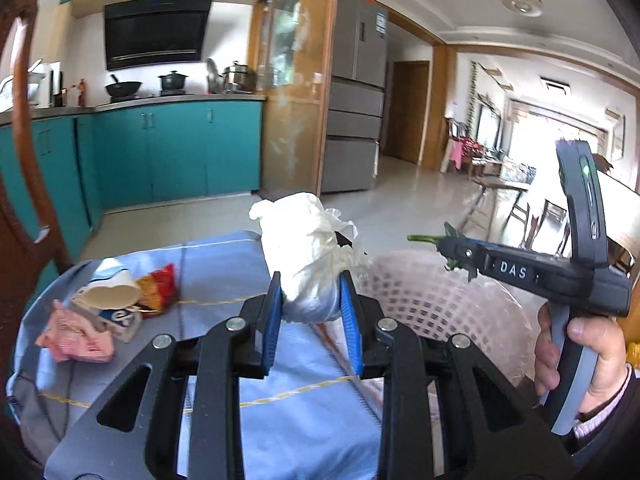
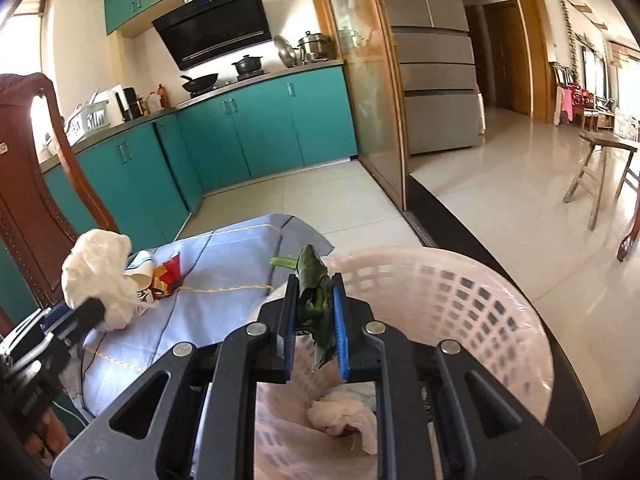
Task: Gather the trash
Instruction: 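Carry the tissue ball and vegetable over the wastebasket and open both grippers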
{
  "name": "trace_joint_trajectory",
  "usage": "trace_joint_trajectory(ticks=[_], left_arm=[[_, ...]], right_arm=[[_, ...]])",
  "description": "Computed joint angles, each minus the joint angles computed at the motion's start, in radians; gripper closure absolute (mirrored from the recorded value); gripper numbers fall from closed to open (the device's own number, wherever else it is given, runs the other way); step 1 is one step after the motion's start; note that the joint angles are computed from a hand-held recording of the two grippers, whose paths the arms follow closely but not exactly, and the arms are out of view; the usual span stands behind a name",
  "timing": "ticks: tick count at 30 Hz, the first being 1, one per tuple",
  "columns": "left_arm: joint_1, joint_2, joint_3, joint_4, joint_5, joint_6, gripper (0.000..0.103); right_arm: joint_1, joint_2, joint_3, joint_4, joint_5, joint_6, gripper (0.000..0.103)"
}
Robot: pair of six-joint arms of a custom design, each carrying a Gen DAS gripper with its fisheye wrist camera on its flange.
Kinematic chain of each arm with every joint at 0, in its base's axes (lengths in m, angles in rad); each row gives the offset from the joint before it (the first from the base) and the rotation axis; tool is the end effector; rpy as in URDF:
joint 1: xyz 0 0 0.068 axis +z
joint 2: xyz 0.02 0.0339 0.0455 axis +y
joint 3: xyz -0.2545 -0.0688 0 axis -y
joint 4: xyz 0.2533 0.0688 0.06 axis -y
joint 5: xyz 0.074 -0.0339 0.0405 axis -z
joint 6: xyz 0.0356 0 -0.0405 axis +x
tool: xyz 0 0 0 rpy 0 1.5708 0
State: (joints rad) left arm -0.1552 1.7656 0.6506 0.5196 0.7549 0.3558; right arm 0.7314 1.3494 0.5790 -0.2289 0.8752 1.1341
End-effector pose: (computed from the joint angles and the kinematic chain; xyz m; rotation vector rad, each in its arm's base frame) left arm 0.3098 -0.0732 0.1061 0.9197 1.8434 -0.6882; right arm 0.1969 0.1400 0.1470 0.7100 2.0203 -0.0905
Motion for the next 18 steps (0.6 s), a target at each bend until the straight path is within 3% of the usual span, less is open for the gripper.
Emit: trace_joint_trajectory(ticks=[13, 18], left_arm=[[-0.085, 0.051, 0.015, 0.007, -0.073, -0.008, 0.075], [-0.069, 0.071, 0.059, -0.042, -0.035, -0.017, 0.075]], right_arm=[[0.012, -0.053, -0.042, -0.103, -0.003, 0.099, 0.086], [0.003, -0.030, -0.033, -0.091, -0.047, 0.064, 0.086]])
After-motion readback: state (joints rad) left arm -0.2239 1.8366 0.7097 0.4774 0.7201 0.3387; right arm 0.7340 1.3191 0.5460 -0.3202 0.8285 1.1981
